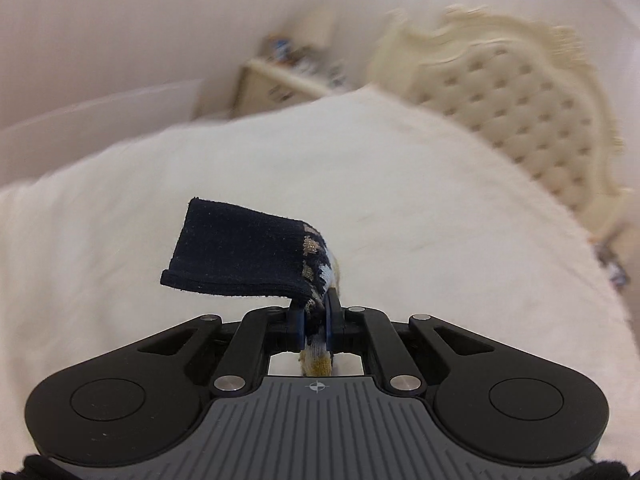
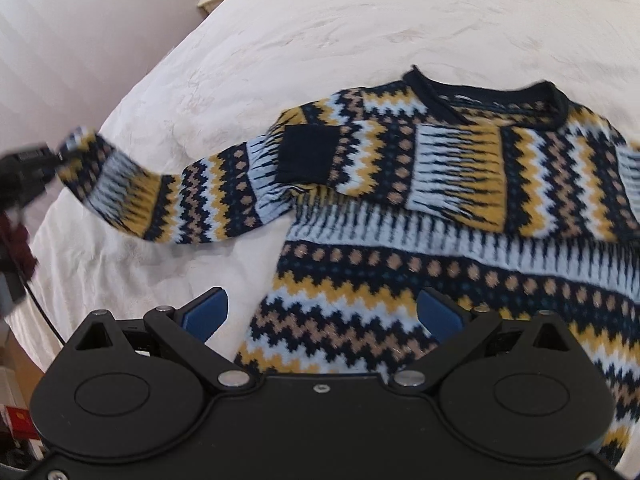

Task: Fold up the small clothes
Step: 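Lift the held sleeve over the sweater body and open the left tool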

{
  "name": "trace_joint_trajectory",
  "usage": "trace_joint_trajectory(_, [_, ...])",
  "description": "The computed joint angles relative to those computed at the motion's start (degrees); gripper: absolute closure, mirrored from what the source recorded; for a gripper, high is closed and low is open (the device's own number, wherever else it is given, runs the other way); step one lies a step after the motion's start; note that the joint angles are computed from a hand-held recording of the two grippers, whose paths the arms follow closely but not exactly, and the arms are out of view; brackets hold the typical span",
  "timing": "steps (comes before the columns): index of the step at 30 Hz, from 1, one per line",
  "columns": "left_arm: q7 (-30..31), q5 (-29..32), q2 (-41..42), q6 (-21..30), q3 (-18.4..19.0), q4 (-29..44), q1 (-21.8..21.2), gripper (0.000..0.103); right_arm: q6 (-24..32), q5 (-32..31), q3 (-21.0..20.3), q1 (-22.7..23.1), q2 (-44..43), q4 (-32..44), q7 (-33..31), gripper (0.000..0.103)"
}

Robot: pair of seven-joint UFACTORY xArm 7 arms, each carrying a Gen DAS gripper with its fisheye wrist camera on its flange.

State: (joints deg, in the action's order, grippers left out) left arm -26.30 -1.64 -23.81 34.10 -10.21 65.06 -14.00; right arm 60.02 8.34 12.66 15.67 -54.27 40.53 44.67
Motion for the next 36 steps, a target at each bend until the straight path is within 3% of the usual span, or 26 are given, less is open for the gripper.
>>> trace_joint_trajectory(5, [-2.79,3.07,7.58,-4.03,-5.92,9.9,-2.64,0.095,1.8,0.5,-1.81,0.18,-8.4,-4.36,0.14,0.002])
trace_joint_trajectory(10, [-8.31,11.11,19.17,-5.65,-11.33,20.8,-7.99,0.095,7.13,-0.05,-3.95,-2.18,-19.61,-8.19,0.47,0.002])
trace_joint_trajectory(14, [-9.73,15.19,28.31,-5.54,-13.04,27.54,-14.86,0.095,12.77,-1.25,-6.39,-5.45,-27.55,-9.79,-0.38,0.002])
trace_joint_trajectory(16, [-7.92,14.06,31.4,-5.01,-13.45,28.85,-17.82,0.095,15.78,-1.98,-7.86,-7.47,-31.28,-10.31,-0.94,0.002])
trace_joint_trajectory(22, [-4.48,15.63,44.72,1.08,-12.56,38.79,-27.88,0.092,22.23,-4.05,-12.53,-13.52,-38.31,-10.94,-3.8,0.002])
trace_joint_trajectory(24, [-2.46,12.71,47.24,1.71,-12.79,39.54,-29.05,0.082,23.77,-4.48,-13.76,-15.14,-39.69,-10.87,-4.84,0.002])
trace_joint_trajectory(26, [-0.74,9.67,48.31,2.66,-12.91,39.68,-29.81,0.052,25.02,-4.63,-14.59,-16.52,-40.55,-10.72,-5.71,0.002])
trace_joint_trajectory(28, [0.97,7.51,47.61,2.16,-12.64,38.27,-30.42,0.042,26.34,-4.82,-15.41,-17.72,-41.28,-10.43,-6.53,0.002])
trace_joint_trajectory(32, [5.46,4.22,43.41,1.5,-11.24,34.39,-30.62,0.032,26.89,-4.8,-16.17,-19.41,-41.74,-10.58,-7.93,0.002])
trace_joint_trajectory(36, [7.34,3.38,36.37,2.05,-7.92,27.35,-29.69,0.032,23.83,-5.02,-16.51,-20.03,-39.69,-11.44,-10.13,0.002])
